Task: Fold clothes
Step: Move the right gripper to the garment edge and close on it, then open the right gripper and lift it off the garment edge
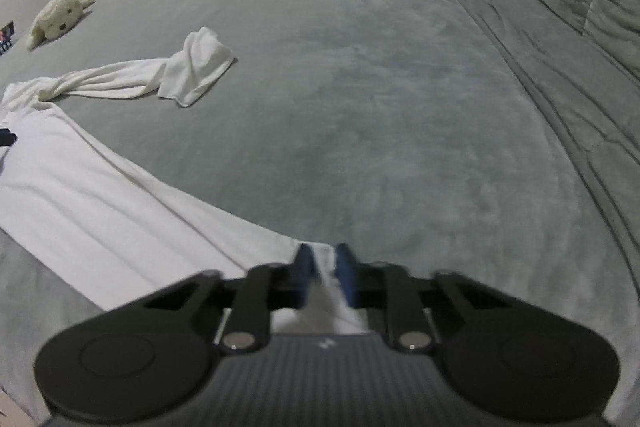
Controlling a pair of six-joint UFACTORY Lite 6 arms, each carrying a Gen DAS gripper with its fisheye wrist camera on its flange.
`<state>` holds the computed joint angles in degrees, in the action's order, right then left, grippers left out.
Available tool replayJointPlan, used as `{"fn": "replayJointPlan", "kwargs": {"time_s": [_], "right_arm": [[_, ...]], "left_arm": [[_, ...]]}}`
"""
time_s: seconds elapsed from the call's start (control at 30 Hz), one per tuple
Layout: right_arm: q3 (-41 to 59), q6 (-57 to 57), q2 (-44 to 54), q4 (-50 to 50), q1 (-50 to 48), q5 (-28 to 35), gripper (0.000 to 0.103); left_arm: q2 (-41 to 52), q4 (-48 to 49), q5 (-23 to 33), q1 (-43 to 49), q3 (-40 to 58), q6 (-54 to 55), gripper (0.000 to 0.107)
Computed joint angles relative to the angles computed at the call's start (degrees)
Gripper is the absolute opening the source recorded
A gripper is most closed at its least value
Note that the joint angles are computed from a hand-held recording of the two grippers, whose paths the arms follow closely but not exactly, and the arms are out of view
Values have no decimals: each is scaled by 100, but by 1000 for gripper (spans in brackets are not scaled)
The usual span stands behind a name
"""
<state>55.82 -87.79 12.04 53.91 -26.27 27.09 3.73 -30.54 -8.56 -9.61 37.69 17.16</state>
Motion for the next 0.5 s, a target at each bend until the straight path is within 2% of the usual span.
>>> {"fn": "replayJointPlan", "kwargs": {"time_s": [0.17, 0.37, 0.47, 0.5], "right_arm": [[-65, -569, -165, 952, -95, -226, 8], [-122, -1073, -88, 1588, 477, -1375, 7], [-165, -1514, -190, 2104, 510, -1376, 7], [-145, -1395, -121, 1963, 547, -1460, 7]], "left_arm": [[-12, -282, -27, -33, -13, 255, 49], [-23, -402, -31, -48, -11, 332, 50], [-21, -454, -35, -53, -7, 385, 50], [-19, -472, -37, -55, -5, 406, 50]]}}
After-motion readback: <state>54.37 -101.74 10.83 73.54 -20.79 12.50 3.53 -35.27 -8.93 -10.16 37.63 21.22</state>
